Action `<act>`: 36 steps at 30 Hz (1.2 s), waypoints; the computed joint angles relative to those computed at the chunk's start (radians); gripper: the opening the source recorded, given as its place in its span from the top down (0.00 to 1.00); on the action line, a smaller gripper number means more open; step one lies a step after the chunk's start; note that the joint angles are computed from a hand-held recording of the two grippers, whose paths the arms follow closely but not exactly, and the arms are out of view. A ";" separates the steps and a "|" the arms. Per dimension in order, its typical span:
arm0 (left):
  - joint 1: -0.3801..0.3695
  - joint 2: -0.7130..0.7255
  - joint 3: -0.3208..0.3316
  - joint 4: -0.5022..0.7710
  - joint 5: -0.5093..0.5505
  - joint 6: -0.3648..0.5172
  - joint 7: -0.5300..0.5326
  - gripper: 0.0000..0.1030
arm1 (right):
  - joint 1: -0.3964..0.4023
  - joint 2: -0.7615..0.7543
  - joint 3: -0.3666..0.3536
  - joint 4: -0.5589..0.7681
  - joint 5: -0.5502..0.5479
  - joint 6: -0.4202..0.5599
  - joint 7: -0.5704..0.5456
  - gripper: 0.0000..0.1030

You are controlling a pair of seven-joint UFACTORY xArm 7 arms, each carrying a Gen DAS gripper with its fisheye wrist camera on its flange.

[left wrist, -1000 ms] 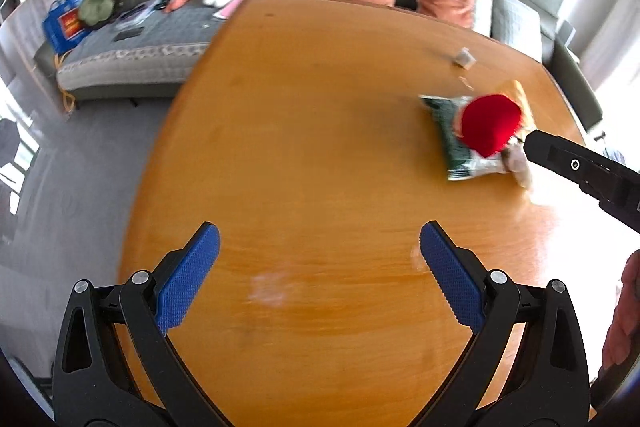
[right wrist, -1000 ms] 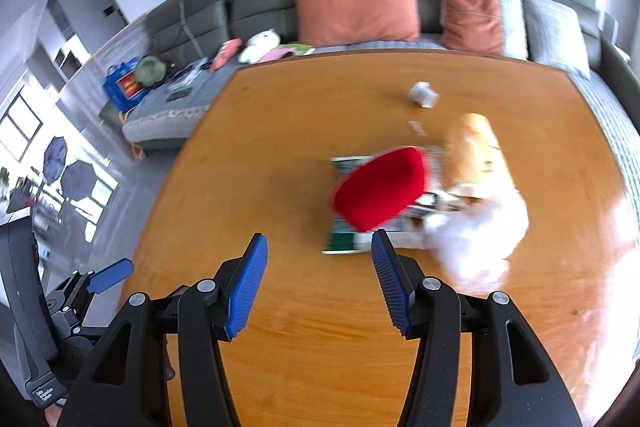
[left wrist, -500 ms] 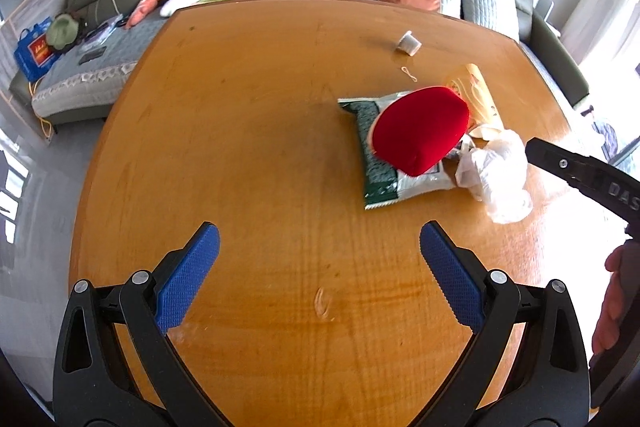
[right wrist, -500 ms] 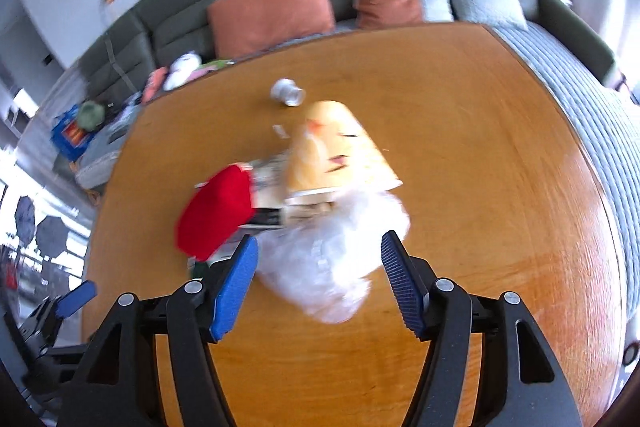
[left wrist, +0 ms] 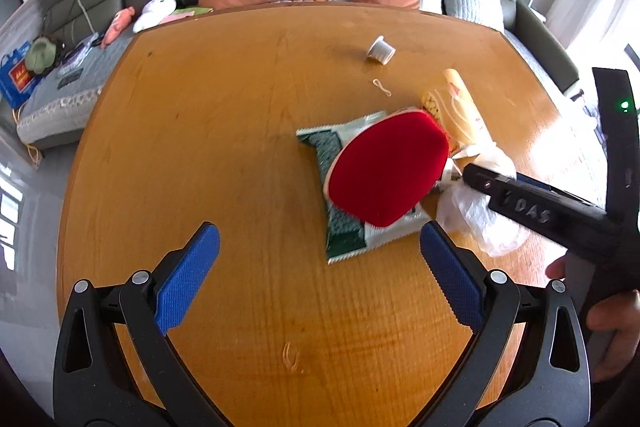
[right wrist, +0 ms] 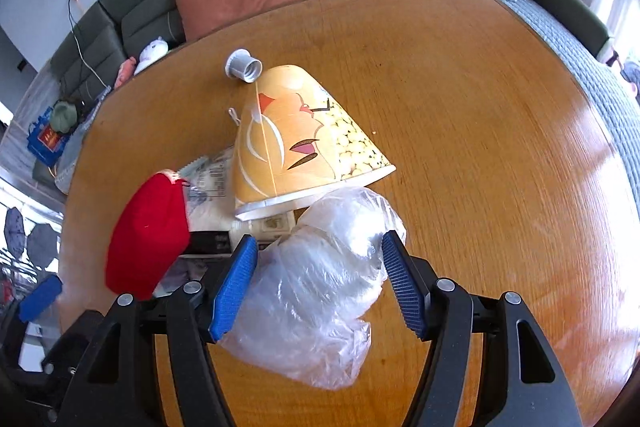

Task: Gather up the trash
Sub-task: 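Grasp the red ping-pong paddle with the left tool while the right tool grasps the clear bag, then carry the paddle and bag to the black bin and open both tools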

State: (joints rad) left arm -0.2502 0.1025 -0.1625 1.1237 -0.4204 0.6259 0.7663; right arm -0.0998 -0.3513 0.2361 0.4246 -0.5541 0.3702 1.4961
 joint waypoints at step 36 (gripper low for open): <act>0.013 0.053 -0.047 0.062 -0.086 0.038 0.088 0.27 | -0.078 -0.356 0.117 -0.127 0.156 0.034 -0.082 0.59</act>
State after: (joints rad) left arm -0.2377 0.1553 -0.2090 1.1861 -0.5061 0.6634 0.8538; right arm -0.1777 -0.7073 0.3527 0.2974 -0.3980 0.4038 1.4143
